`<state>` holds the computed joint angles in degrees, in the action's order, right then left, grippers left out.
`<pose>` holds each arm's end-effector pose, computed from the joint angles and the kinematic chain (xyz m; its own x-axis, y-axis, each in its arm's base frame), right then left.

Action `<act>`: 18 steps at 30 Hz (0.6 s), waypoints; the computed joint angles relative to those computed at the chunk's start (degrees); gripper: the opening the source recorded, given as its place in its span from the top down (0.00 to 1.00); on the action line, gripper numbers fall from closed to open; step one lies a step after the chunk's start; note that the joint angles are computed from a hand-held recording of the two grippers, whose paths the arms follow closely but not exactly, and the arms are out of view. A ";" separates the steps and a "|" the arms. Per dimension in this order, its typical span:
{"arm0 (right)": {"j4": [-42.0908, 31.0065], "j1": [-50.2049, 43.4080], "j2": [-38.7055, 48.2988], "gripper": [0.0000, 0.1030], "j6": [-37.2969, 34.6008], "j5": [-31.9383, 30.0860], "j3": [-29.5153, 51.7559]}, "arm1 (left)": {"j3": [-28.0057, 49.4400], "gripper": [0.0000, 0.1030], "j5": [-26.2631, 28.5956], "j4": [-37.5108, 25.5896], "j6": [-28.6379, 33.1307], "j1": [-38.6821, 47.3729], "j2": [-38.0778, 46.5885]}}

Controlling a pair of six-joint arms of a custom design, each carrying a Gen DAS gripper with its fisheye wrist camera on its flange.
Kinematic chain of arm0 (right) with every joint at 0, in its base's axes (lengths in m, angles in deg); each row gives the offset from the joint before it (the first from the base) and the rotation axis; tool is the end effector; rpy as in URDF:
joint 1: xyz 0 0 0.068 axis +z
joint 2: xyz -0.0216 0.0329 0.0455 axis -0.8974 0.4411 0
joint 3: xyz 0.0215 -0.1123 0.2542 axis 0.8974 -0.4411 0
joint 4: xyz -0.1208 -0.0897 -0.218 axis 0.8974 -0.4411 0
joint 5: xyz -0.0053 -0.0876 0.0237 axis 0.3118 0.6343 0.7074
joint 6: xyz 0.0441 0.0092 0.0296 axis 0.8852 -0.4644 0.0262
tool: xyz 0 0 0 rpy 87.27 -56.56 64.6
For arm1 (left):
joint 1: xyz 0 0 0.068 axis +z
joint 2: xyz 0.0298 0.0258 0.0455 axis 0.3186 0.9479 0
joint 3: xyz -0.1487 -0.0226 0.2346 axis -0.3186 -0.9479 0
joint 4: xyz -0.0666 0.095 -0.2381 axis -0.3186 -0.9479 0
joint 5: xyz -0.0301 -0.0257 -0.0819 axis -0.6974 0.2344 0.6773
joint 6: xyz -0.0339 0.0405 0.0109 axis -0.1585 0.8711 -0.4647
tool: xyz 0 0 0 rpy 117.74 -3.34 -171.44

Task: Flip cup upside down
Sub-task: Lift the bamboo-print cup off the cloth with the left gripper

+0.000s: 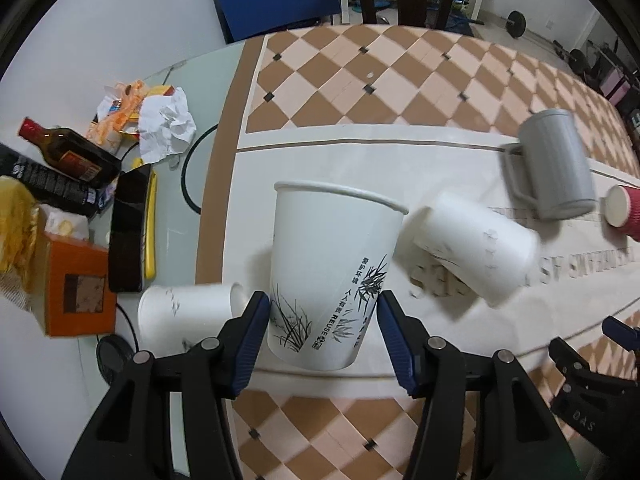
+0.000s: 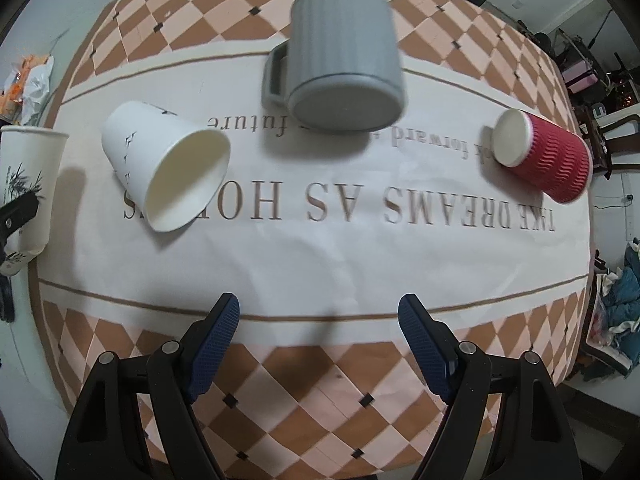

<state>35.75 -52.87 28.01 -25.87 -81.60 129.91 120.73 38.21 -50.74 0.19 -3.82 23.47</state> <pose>0.2999 0.0541 0.1856 -0.9047 -0.4256 -0.0182 -0.4208 0.8995 -0.1173 0.2305 -0.0866 0.2109 -0.8989 -0.3880 -0.2037 -0.4138 0.9046 0.1029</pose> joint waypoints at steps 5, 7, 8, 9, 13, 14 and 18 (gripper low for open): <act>-0.62 -8.94 -3.07 0.19 -7.67 -1.93 -0.89 | 4.08 0.49 1.08 -5.25 -9.67 -8.91 -1.71; -0.95 -12.27 -3.94 0.19 -10.56 -2.33 -0.85 | 5.38 0.49 2.97 -5.37 -14.53 -12.81 -1.57; -0.81 -14.14 -4.27 0.19 -12.15 -2.29 -0.99 | 5.82 0.49 4.15 -4.68 -16.56 -14.32 -1.17; -0.73 -16.01 -4.34 0.19 -13.46 -2.32 -0.96 | 6.39 0.49 5.31 -3.92 -19.18 -16.16 -0.56; 0.40 -26.18 0.75 0.19 -18.93 -2.39 2.34 | 5.28 0.49 13.65 7.66 -27.84 -20.73 2.99; 0.47 -28.51 2.50 0.19 -19.94 -2.22 3.65 | 4.09 0.49 16.14 12.14 -29.92 -21.16 4.28; 2.42 -34.97 7.76 0.19 -22.96 -0.74 7.36 | 1.99 0.49 21.84 26.03 -36.62 -22.30 11.59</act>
<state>38.17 -87.84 35.78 -48.84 -82.34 137.28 122.73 60.05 -24.71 -36.43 -26.12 35.06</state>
